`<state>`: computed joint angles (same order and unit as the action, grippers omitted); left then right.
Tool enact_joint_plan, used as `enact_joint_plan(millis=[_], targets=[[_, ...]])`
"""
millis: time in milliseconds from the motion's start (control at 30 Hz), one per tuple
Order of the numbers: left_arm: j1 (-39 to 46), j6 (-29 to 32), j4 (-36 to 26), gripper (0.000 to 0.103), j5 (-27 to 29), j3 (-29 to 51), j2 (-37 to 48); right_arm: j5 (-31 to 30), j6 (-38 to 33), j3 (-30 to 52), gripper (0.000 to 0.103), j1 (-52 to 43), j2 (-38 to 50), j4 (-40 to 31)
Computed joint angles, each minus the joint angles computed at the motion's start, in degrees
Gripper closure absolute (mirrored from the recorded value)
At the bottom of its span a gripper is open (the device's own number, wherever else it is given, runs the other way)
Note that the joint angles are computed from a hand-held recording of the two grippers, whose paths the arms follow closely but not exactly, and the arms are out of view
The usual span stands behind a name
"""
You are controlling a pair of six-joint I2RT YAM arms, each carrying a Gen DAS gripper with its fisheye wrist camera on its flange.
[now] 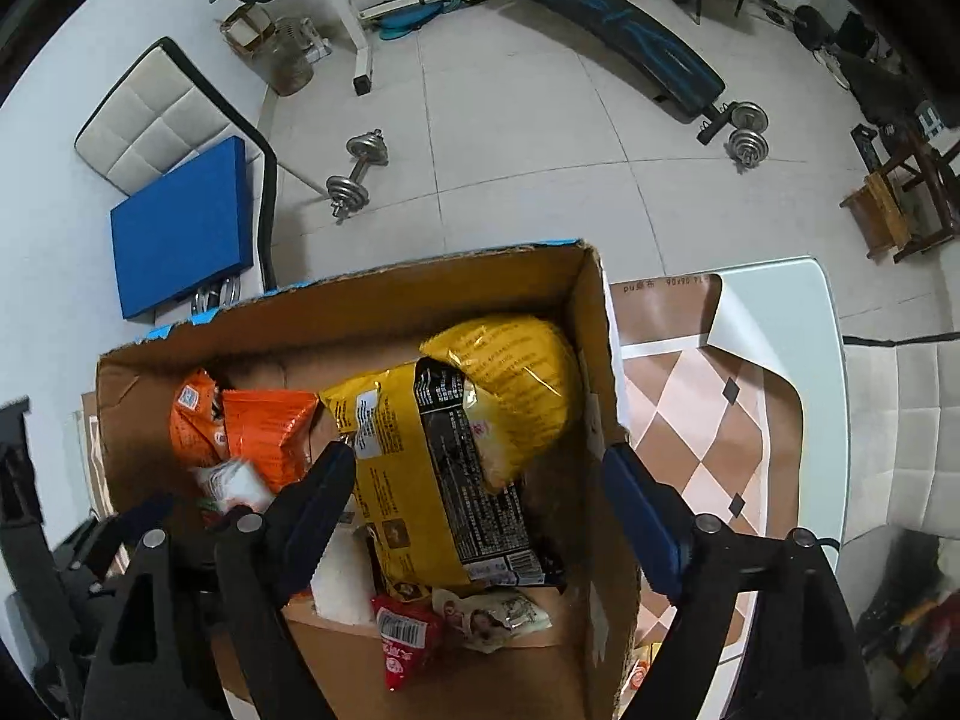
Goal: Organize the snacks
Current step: 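Open both tools to drop the cookie and yellow packets into the box, then withdraw both open tools from the box toward the remaining snacks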
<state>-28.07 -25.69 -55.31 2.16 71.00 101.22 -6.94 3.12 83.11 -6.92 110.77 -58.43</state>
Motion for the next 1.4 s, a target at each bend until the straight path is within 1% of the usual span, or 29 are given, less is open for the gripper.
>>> enact_joint_plan(millis=[100, 300, 333, 567, 700, 800, 900, 1067, 1233, 1300, 1400], targets=[[0.3, -0.5, -0.2, 0.016, 0.0, -0.4, -1.6, 0.0, -0.4, -1.1, 0.012, 0.3, -0.5, -0.2], [-0.1, -1.8, -0.5, 0.016, -1.0, -2.8, -6.7, 0.3, -1.2, -5.9, 0.012, 0.9, -5.2, 0.5], [-0.4, -2.2, -0.6, 0.016, -1.2, -2.7, -6.7, 0.4, -1.4, -7.1, 0.012, 1.0, -6.5, 0.8], [-3.0, -5.9, -1.2, 0.016, -4.5, -7.2, -15.5, 1.2, -3.0, -16.5, 0.012, 1.4, -16.2, 2.1], [-5.2, -7.8, -3.0, 0.016, -6.2, -9.2, -20.8, 0.6, -3.7, -20.6, 0.012, 1.1, -21.7, 1.7], [-8.0, -10.6, -5.1, 0.016, -8.8, -10.2, -25.3, 0.3, -3.7, -23.1, 0.012, 1.2, -26.6, 0.7], [-11.8, -14.5, -7.6, 0.016, -12.3, -11.0, -29.7, 0.8, -4.1, -25.3, 0.012, 1.3, -33.3, -0.9], [-21.6, -23.9, -13.5, 0.016, -19.6, -11.5, -36.7, 1.5, -4.7, -27.5, 0.012, 1.2, -44.8, -5.6], [-33.4, -36.3, -21.7, 0.016, -26.3, -10.0, -41.0, 0.1, -6.8, -28.2, 0.011, -1.2, -54.6, -11.8], [-38.9, -42.5, -25.6, 0.016, -29.0, -9.0, -41.5, 0.4, -7.8, -28.2, 0.011, -2.5, -59.0, -14.4], [-46.2, -51.0, -30.2, 0.016, -31.9, -7.9, -41.4, -0.7, -9.7, -27.8, 0.011, -4.7, -64.1, -18.6]])
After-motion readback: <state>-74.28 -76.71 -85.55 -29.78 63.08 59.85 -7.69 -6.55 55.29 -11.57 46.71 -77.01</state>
